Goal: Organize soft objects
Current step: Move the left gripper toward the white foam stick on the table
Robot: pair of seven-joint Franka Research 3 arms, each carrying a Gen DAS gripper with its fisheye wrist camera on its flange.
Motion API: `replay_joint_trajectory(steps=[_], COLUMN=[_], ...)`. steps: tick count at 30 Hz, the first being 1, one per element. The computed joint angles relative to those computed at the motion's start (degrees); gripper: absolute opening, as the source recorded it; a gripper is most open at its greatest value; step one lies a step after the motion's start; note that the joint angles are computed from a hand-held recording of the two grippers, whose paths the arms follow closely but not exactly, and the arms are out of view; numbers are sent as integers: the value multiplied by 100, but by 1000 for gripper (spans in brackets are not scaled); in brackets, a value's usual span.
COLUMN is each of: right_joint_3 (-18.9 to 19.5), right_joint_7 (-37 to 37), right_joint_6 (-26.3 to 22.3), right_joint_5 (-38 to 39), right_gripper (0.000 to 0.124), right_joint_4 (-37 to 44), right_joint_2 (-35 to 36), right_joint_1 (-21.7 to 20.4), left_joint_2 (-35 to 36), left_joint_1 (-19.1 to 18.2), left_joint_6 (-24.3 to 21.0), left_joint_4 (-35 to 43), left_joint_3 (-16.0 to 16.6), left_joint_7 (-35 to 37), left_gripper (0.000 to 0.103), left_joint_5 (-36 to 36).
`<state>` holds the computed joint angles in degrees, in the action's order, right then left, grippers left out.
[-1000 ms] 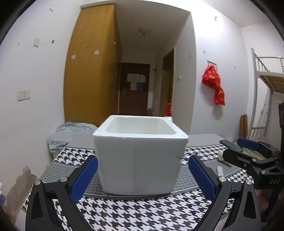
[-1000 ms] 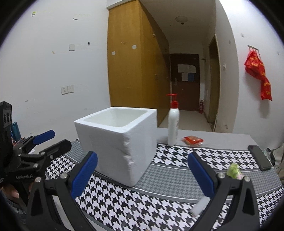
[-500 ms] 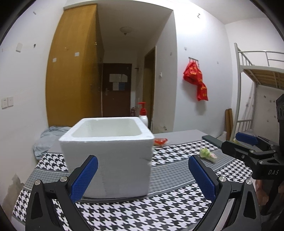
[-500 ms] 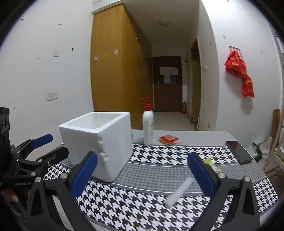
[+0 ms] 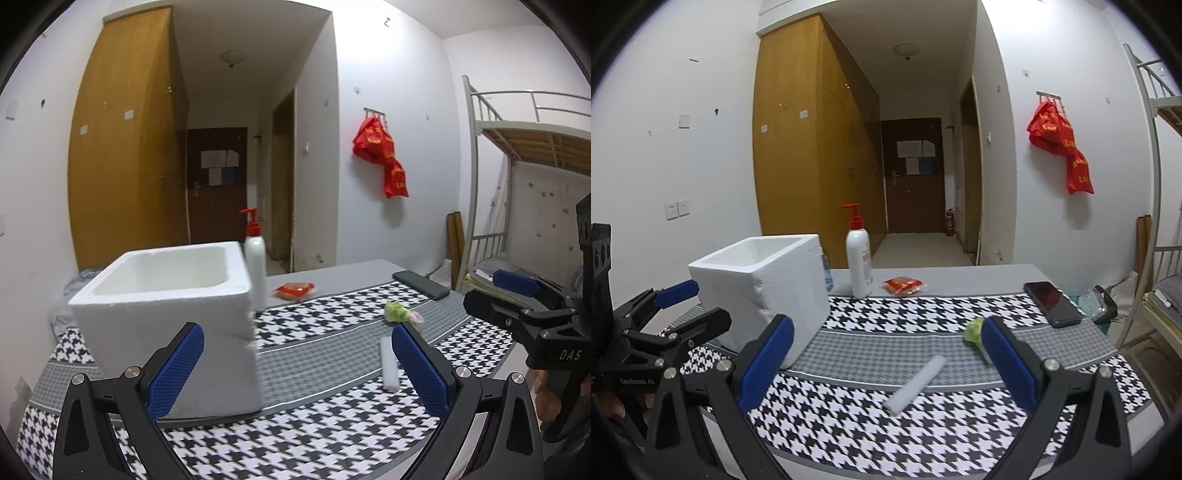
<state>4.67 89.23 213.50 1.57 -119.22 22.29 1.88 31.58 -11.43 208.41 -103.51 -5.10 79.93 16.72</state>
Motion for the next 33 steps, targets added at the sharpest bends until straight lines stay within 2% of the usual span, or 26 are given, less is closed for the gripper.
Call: replay_joint_trajectory(steps=[8, 13, 16, 24, 33], right_joint_3=[-325, -473, -403, -441, -346], right_joint_7=[-467, -858, -757, -827, -647], right_joint_6=[-45, -36, -54, -175, -444], right_joint_5=[931, 1449, 1384, 1443, 1171], right_gripper=[103, 103, 103, 103, 103], right_joint_4=[-300, -401, -455, -433, -244], right_joint_2=[-196, -229, -237, -200, -64], right_joint_1=[251, 388, 235, 165, -72], left_joint_2=[324, 441, 493, 732, 992], left_joint_1=[428, 420, 391, 618, 796], left_joint_6=[-439, -726, -871, -1257, -1707], left_joint_4=[526, 755, 865, 1185, 1485], left_joint_3=[-610, -731, -778, -1241, -1655], left_joint_7=[-540, -686, -702, -680, -341], left_gripper=[102, 102, 102, 102, 102], left_joint_5=[965, 1253, 1343, 1650, 1553])
